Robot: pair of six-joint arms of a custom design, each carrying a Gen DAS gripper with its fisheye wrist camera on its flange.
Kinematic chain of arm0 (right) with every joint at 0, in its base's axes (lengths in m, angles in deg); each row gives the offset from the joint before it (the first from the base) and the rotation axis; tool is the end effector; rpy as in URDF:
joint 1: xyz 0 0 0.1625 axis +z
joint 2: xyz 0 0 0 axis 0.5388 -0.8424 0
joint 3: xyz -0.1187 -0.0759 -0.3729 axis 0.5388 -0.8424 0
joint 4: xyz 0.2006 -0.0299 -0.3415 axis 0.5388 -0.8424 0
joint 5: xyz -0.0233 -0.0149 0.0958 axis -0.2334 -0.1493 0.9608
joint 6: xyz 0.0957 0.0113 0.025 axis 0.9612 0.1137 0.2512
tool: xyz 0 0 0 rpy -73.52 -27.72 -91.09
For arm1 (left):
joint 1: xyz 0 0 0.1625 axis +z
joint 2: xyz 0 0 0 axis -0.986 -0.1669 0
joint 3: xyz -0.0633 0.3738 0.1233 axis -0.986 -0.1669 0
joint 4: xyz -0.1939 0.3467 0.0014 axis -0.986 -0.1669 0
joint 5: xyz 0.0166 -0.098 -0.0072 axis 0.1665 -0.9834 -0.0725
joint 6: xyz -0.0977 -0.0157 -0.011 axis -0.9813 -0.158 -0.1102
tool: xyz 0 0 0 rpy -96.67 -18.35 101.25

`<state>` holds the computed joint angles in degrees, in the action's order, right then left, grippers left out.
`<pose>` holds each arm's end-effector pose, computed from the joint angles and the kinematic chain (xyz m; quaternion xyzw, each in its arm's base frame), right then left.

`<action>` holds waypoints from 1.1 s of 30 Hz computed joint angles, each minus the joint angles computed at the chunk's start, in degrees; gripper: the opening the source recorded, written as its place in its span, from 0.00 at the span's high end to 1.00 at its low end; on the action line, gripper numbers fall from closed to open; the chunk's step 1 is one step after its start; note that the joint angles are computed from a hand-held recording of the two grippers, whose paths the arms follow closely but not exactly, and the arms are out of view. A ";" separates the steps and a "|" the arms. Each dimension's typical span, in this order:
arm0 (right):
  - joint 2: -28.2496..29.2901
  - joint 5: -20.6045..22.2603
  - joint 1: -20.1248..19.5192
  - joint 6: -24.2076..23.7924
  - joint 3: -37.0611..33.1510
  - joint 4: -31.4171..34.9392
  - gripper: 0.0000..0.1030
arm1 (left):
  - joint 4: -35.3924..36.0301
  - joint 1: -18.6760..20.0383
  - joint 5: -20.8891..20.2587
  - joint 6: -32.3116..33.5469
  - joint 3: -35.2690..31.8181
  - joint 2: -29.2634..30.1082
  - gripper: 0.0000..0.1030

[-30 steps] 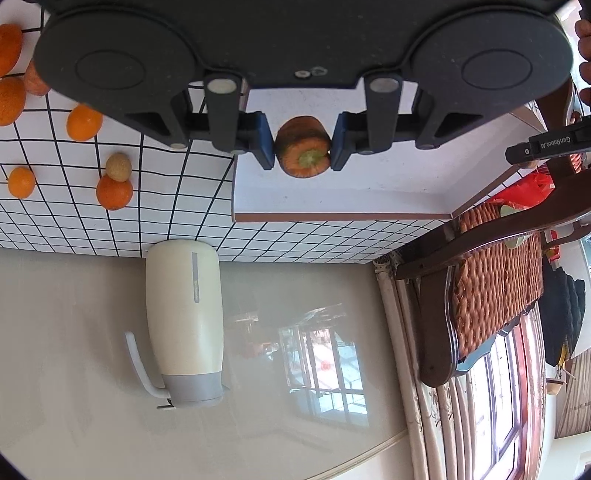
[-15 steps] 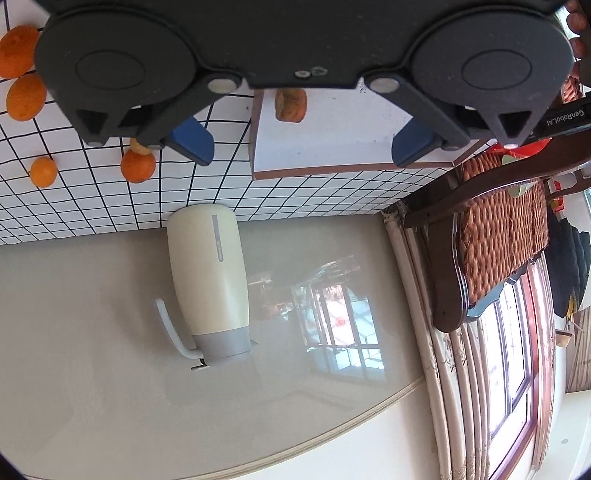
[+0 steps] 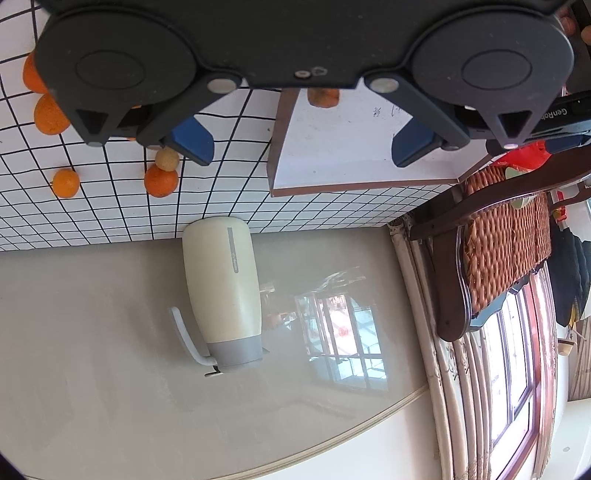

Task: Organize fruits
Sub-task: 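Withdraw the left tool from the box toward the fruits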

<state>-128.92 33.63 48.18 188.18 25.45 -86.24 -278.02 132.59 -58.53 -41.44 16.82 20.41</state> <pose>0.0117 -0.6665 0.3272 0.0683 -0.7418 0.6132 0.2627 -0.3432 -0.7596 -0.0225 0.3289 0.7477 -0.5161 0.2576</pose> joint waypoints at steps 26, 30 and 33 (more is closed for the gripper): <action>-13.30 9.49 -4.06 1.96 15.23 -7.60 0.15 | 3.29 -4.09 -14.00 -1.88 14.43 -4.48 0.00; -14.79 11.40 -4.86 2.55 16.73 -8.22 0.24 | 5.31 -4.77 -15.75 -3.12 14.88 -4.45 0.09; -15.73 11.92 -5.50 3.05 17.59 -8.34 0.28 | 7.60 -5.23 -17.23 -5.13 15.57 -4.65 0.10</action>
<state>-144.65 45.54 42.68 191.23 43.05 -94.58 -270.43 127.36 -75.76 -46.57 32.39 15.76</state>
